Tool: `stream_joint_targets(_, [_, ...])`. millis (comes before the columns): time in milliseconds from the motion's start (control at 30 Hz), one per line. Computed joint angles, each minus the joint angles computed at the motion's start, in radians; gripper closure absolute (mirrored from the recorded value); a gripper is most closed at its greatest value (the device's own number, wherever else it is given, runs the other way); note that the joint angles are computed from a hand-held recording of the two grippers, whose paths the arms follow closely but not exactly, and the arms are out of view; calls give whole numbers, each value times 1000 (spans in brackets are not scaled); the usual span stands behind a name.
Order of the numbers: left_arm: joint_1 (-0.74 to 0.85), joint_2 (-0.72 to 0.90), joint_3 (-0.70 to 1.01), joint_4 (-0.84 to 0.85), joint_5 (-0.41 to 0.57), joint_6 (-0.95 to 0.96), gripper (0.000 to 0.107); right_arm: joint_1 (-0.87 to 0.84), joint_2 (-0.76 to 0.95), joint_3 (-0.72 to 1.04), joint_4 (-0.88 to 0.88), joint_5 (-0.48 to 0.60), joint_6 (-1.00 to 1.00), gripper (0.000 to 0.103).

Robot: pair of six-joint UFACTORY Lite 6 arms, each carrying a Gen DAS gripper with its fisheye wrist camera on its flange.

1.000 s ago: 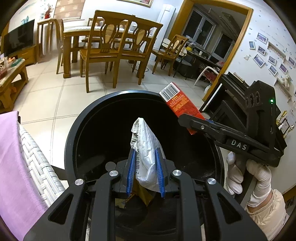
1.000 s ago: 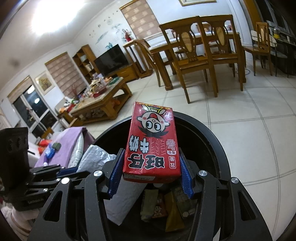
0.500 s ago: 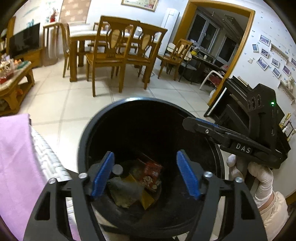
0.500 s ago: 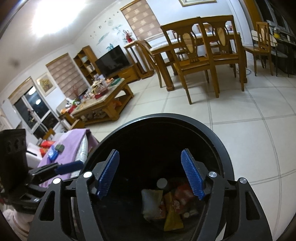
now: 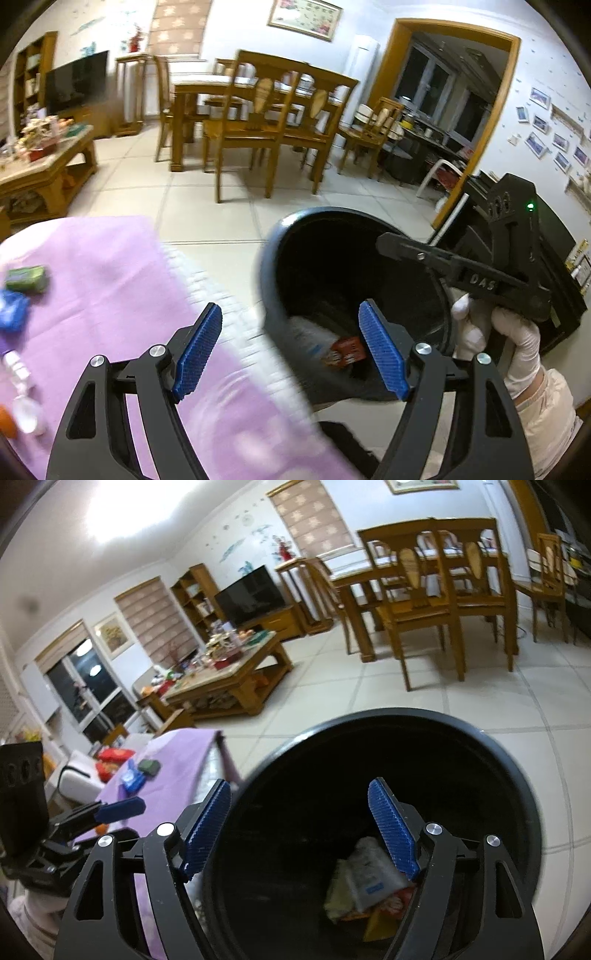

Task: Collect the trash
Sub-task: 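Grasp the orange with left tool while right tool grasps the white cup lid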

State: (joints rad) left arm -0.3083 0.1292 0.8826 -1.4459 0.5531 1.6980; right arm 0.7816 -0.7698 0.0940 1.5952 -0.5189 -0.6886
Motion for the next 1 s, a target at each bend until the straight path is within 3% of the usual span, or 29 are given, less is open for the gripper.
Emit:
stream_joint_targets(133, [209, -29, -18, 73, 71, 36, 31, 74, 340, 198, -259, -15, 277, 26])
stream_joint_targets(233, [396, -2, 14, 141, 142, 49, 31, 113, 568, 375, -365, -7, 368, 27])
stream_joint_targets(433, [638, 151, 163, 234, 127, 50, 31, 173, 964, 788, -361, 62, 285, 27])
stream_joint_targets(500, [674, 221, 220, 272, 96, 29, 31, 196, 1090, 950, -272, 89, 161, 27])
stream_joint_targets(700, [697, 380, 359, 393, 38, -55, 32, 273, 1469, 1478, 237, 101, -461, 27])
stream_joint_targets(800, [697, 422, 406, 445, 50, -91, 48, 293, 1649, 1747, 497, 46, -775, 27])
stream_joint_targets(900, [697, 432, 400, 448, 60, -73, 57, 296, 1822, 2027, 747, -42, -1084, 29])
stream_joint_targets(1000, [710, 450, 419, 442, 76, -49, 68, 285, 1975, 2276, 900, -125, -1271, 34])
